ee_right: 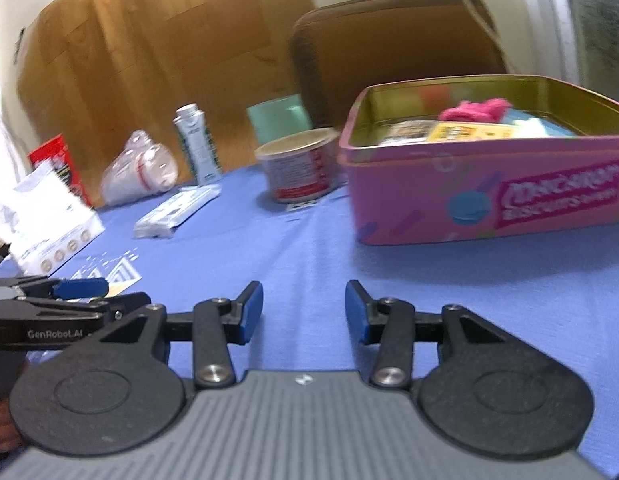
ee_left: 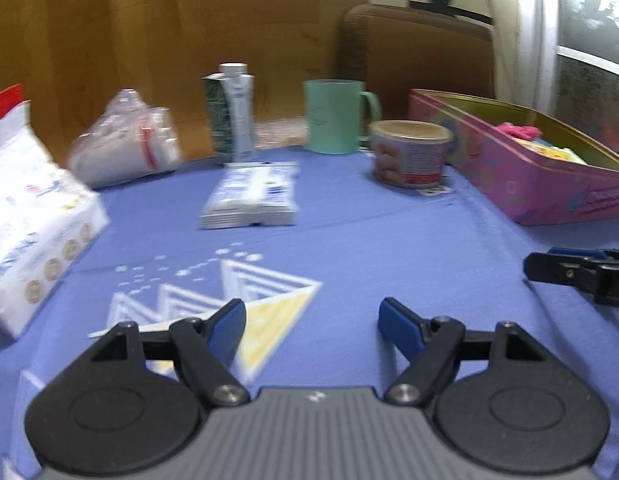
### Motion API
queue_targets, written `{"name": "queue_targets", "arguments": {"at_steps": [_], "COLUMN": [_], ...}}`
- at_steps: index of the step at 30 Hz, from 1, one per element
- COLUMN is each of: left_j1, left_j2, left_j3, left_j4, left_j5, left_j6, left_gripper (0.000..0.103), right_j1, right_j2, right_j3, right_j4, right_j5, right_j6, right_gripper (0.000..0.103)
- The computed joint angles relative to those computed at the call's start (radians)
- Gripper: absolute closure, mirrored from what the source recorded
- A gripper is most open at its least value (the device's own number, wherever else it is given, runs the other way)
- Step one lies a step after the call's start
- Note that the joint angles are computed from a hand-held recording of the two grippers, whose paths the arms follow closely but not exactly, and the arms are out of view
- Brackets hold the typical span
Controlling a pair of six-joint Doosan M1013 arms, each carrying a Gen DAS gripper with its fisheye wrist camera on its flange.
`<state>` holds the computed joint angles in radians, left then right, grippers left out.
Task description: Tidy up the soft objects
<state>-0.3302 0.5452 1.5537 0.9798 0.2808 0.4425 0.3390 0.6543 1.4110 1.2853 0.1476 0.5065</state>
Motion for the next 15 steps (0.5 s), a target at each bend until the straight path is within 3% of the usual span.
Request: {"name": "queue_targets", "arguments": {"at_steps": [4, 9, 12, 15], "left_j1": [0.008, 0.034, 0.049, 0.068], "left_j2": [-0.008, -0.028, -0.040, -0.052], "left_j3": [0.013, 0.046, 0.067, 0.090], "left_j4": [0.107, 0.165, 0.185, 0.241], "left_j5": [0.080, 0.091, 0.073, 0.010], "left_j6": [-0.134, -0.217, -0.270, -0.386], "left_gripper": [0.027, 0.027, 0.027, 0.027], "right_j1": [0.010, 0.020, 0.029, 0.040], "right_j2": [0.015, 0.043, 0.064, 0.092], "right_j3": [-0.036, -0.098, -0.144, -0.200], "right_j4": [-0.130, -0.253, -0.331, -0.398], "right_j5": [0.034, 0.101, 0.146, 0.193], "right_j6": [0.083, 0.199, 0.254, 0.300], "right_gripper": [0.054, 0.054, 0.054, 0.054]}}
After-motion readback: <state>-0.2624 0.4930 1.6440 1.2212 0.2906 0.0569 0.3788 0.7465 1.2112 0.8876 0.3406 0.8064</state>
